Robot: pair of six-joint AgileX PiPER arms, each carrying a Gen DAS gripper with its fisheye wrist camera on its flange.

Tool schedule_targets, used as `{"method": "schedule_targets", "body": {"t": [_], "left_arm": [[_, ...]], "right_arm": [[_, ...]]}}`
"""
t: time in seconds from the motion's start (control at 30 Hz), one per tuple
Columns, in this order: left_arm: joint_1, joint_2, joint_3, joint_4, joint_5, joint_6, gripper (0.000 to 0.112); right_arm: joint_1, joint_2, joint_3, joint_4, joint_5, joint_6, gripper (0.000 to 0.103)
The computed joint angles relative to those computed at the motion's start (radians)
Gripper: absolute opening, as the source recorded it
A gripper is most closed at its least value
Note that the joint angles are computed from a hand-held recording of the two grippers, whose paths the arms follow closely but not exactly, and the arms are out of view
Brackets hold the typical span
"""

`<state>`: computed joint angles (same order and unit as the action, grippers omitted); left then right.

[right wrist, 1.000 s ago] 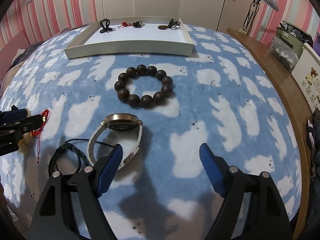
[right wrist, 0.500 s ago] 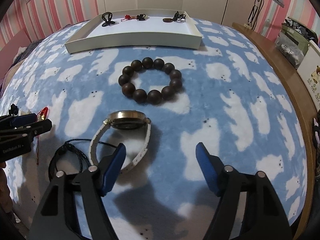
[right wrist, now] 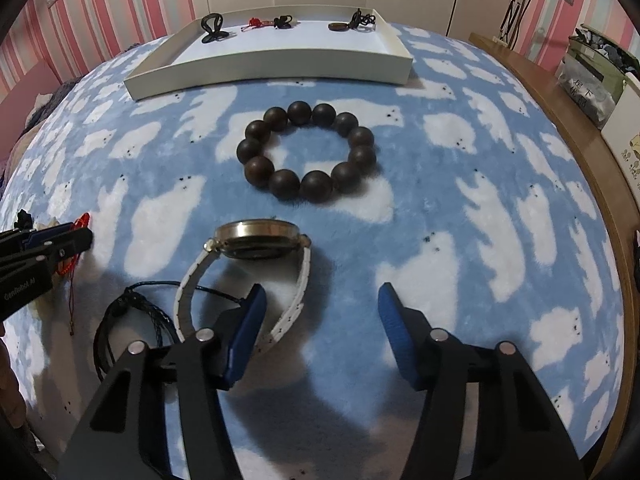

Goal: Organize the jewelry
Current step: 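Grasp the red string bracelet with left gripper while right grasps white-strap watch, then carry bracelet and watch over the tray and open both grippers to release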

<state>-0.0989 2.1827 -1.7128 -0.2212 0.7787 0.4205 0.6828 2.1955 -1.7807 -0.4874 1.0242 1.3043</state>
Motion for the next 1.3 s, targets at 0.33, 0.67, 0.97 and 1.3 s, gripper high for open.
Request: {"method": "schedule_targets", "body": {"t": [0.33, 0.67, 0.97, 1.3], "left_arm": [[0.020, 0.018, -0.034, -0.059, 0.029, 0.037, 0.008], [0.028, -0.014, -0.009, -0.093, 0.022, 0.059, 0.006], [0.029, -0.032, -0.033, -0.111, 0.051, 0.062, 0.006], [0.028, 0.062, -0.342, -0.098, 0.213, -0.005, 0.006]], "right_arm": [[-0.006, 0.019, -0.037, 0.025, -0.022, -0.022, 0.021], [-0.009, -0.025, 0.022, -0.044, -0.081, 0.070, 0.006], [0.001, -0.028, -0.001, -0.106, -0.069, 0.064, 0.005], [-0.057, 0.000, -0.172, -0.162, -0.018, -0.043, 0.005]]}}
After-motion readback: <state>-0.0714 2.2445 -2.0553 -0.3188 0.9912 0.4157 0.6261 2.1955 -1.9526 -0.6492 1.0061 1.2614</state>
